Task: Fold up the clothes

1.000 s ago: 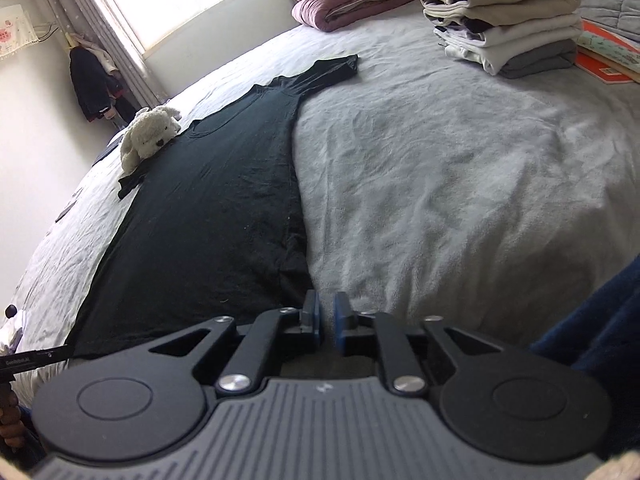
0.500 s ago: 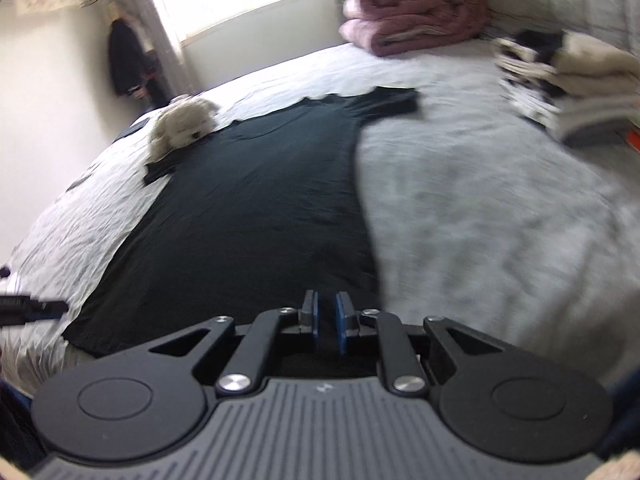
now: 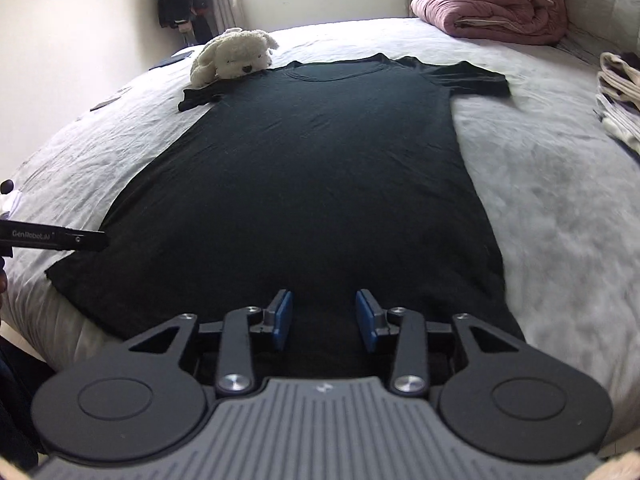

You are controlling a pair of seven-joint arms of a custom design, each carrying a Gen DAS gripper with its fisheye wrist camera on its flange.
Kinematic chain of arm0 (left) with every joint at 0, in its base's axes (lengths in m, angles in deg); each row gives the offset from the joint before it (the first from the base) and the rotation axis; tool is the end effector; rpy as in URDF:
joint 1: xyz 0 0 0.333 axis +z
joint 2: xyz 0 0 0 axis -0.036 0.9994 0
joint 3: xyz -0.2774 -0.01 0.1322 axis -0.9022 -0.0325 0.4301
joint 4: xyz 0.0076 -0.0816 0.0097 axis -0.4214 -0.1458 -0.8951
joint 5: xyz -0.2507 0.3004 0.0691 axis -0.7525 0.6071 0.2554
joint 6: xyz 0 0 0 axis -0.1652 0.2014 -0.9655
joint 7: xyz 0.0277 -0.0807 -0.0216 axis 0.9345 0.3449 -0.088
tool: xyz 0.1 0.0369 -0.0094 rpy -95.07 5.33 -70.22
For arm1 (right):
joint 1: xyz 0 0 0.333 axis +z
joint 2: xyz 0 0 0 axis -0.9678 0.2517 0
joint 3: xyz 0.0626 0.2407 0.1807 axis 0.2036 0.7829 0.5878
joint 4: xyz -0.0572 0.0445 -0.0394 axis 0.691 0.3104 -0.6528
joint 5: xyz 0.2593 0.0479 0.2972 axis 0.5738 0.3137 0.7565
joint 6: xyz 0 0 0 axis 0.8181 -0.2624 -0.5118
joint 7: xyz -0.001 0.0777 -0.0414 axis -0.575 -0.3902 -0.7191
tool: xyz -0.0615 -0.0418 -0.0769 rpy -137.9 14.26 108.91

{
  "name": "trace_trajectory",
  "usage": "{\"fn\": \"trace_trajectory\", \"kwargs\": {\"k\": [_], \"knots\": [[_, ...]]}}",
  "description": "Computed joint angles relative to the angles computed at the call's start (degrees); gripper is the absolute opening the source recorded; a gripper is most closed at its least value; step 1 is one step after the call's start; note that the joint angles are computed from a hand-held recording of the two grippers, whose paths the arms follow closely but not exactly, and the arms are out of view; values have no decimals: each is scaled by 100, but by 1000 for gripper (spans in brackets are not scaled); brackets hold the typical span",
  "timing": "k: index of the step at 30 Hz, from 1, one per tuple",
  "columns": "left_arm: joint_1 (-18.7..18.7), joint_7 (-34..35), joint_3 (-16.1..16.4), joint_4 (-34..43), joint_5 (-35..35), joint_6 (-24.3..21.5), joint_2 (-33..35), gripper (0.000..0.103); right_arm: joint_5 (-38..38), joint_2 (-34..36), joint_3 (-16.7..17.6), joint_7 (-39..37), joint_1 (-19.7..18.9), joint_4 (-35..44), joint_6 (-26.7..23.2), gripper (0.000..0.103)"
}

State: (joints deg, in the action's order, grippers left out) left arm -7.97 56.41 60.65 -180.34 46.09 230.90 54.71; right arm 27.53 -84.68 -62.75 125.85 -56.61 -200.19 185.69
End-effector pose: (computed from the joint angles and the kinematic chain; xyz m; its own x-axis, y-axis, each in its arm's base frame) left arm 0.4395 -0.2641 0.4245 -0.1571 -0.9761 0.1502 -0.7634 0.0236 -0.6455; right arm 0.3835 0.0800 0.4234 0.1156 -0.9800 -0.1622 -0.6957 0.0367 -0.7174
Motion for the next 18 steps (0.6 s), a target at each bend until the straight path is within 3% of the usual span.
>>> {"fn": "trace_trajectory", "kwargs": {"k": [5,8,10,13,18], "knots": [[-293,494,308,-186,-767,17,-216,44,-91,-452,214,-44,-123,-241,-255,48],[-210,614,308,-155,-1077,114,-236,44,-89,-445,300,-4,-117,-187,-279,49],[-107,586,275,10,-1195,31,-142,44,-66,-342,301,20,-28,-112,-193,49],[-264,853,487,413,-1637,-137,149,44,-36,-135,246,38,181,29,-26,49],[-142,380,544,1327,-816,-459,744,46,-43,384,129,-33,674,425,224,49]]}}
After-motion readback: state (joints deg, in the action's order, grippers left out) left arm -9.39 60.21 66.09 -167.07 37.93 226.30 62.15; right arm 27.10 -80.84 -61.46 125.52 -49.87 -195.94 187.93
